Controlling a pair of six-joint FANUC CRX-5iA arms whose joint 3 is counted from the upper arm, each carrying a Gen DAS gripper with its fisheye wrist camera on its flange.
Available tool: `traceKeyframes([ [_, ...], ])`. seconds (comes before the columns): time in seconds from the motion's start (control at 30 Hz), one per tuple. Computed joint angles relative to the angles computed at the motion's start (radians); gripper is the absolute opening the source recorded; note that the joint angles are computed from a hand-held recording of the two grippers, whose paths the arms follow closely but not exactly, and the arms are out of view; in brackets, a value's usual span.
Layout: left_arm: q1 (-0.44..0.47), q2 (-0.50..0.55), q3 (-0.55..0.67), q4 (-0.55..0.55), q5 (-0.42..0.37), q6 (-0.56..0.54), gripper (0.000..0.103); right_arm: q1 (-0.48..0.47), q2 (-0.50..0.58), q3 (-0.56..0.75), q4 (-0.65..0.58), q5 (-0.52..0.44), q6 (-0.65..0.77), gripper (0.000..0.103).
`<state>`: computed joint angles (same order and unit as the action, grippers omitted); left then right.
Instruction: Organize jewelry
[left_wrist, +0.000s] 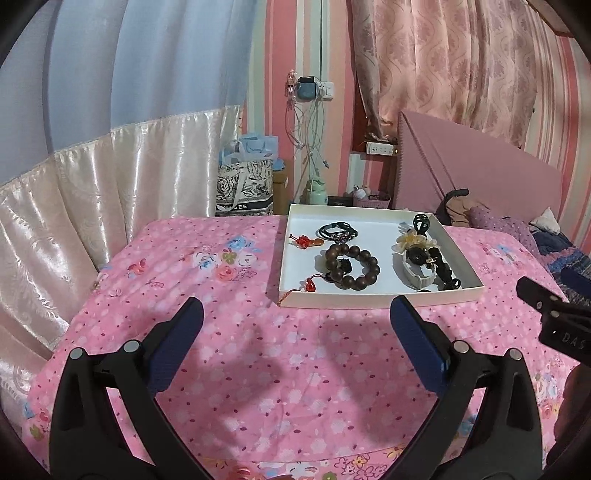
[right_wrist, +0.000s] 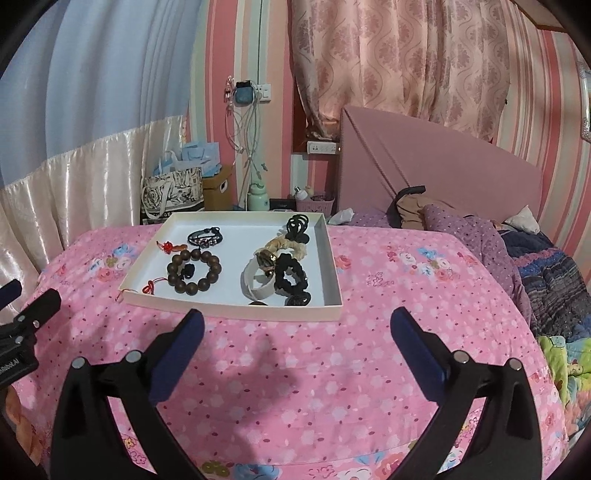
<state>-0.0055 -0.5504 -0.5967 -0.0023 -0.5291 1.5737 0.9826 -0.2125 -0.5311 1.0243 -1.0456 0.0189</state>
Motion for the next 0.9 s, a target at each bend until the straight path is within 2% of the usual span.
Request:
traceKeyframes([
  [0.23, -0.001, -0.001, 0.004, -0.019, -0.008, 0.03, 0.1, 0.017, 0.011, -0.001, 0.028, -0.031, -0.01, 0.101],
  [0.37, -0.021, 0.007, 0.022, -0.07, -0.022, 0.071, 0.1, 0.018, 0.009, -0.001, 0.029, -0.031, -0.011, 0.101],
  [0.9, -0.037, 0.006, 0.029, -0.109, -0.028, 0.104, 0.1, 0.013, -0.002, -0.003, 0.021, -0.037, -0.006, 0.101],
])
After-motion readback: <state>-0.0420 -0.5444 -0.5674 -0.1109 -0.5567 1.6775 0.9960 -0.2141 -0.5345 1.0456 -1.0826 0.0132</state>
